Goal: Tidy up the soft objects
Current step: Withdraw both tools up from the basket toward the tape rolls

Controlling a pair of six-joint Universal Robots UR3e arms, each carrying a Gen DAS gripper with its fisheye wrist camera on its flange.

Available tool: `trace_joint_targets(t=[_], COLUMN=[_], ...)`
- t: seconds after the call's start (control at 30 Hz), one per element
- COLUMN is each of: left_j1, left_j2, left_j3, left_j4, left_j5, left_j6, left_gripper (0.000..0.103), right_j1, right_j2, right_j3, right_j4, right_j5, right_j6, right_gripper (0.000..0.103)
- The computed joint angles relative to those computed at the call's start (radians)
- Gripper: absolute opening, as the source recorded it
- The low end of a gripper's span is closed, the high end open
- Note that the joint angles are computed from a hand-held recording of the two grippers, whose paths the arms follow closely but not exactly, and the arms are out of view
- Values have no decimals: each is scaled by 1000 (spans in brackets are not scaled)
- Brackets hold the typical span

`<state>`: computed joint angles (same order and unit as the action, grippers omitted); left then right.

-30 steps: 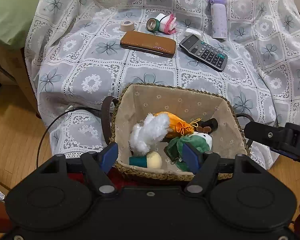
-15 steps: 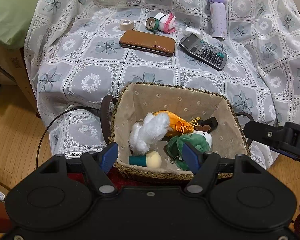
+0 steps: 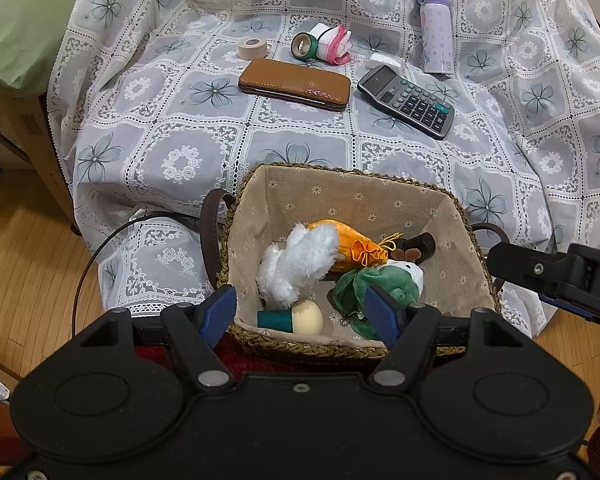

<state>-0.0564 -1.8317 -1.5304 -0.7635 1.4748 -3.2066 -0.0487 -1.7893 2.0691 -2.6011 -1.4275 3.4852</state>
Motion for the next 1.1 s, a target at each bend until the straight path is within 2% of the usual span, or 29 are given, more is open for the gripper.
trace_joint_targets(t=[0.33, 0.67, 0.87, 1.1], left_j1=[3, -4, -5, 2], left_j2=[-3, -48, -101, -207], left_j3=[-2, 33, 113, 284], left_j4=[0, -3, -31, -112], left_j5=[3, 19, 19, 24], left_j6=[5, 25, 42, 57], left_gripper=[67, 67, 67, 67], right_j1=[-8, 19, 23, 4], right_j2=[1, 89, 156, 253], right_j3=[16, -54, -123, -253], right_j4=[-5, 5, 29, 76], right_j5=[4, -29, -29, -22], right_j6=[3, -14, -38, -48], right_gripper=[74, 75, 76, 76])
